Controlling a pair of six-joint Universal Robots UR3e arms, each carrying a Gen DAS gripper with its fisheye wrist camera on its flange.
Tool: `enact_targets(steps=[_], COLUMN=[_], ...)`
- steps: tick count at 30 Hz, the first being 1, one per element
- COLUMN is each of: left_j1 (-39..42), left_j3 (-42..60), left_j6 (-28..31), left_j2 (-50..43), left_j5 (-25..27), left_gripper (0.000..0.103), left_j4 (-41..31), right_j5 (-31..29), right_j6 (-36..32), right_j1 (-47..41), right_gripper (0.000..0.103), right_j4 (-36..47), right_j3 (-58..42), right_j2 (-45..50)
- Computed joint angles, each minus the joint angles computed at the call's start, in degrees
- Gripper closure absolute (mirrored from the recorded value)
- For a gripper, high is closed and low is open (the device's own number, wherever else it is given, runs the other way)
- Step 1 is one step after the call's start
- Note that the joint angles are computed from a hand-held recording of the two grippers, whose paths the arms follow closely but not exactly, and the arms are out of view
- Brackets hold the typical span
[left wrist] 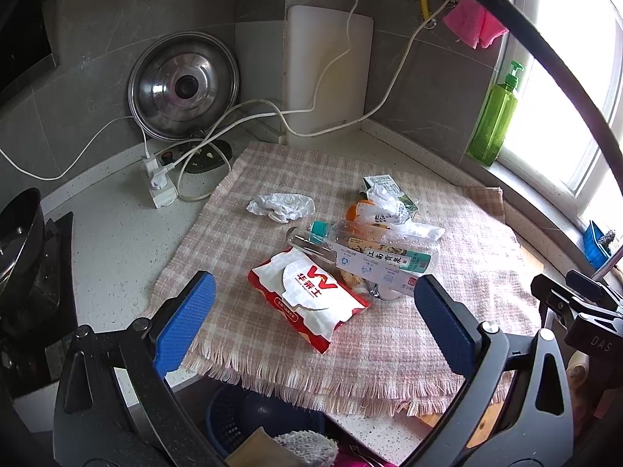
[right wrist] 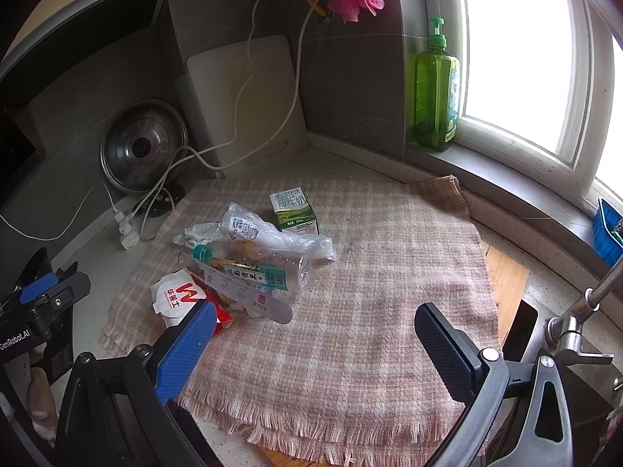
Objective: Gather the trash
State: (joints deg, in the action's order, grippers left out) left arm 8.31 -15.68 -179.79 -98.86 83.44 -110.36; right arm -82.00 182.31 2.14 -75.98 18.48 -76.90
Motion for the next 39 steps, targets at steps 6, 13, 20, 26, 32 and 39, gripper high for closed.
enact_targets(steps=[6,13,20,26,32,39], left_j1=[-0.1,-0.9,0.0,0.6,0.8,1.2], left_j3=[-4.2,-3.1,-3.3,-3.0,-2.7,-4.2], left_j6=[-0.1,-0.9,-0.3,0.2,0.3,0.6], left_j2=[2.0,1.2,1.5,1.6,1.4,2.2], left_j5=[-0.2,0.3,-0.2,-0.8,-0.9,-1.3], left_gripper=[0.0,0.0,0.0,0.0,0.0,0.0], left_j4=[2.3,1.7,1.7,1.3,1.1,1.7], right_j5=[0.1,-0.3,-0.4,-0.6,-0.5,-0.2], right_j6=[0.2,0.6,0.6,0.7,0.6,0.5], right_j1=[0.1,0.5,0.3,0.4,0.3,0.0], right_gripper=[0.0,0.0,0.0,0.0,0.0,0.0], right_j4=[-1.1,-1.8,-0.9,-0.8,-0.5,-0.4], right_j3=[2.1,3.0,1.7,1.3,0.8,1.0], right_j2=[-0.9,-1.4,-0.8,-0.5,-0.3,-0.4])
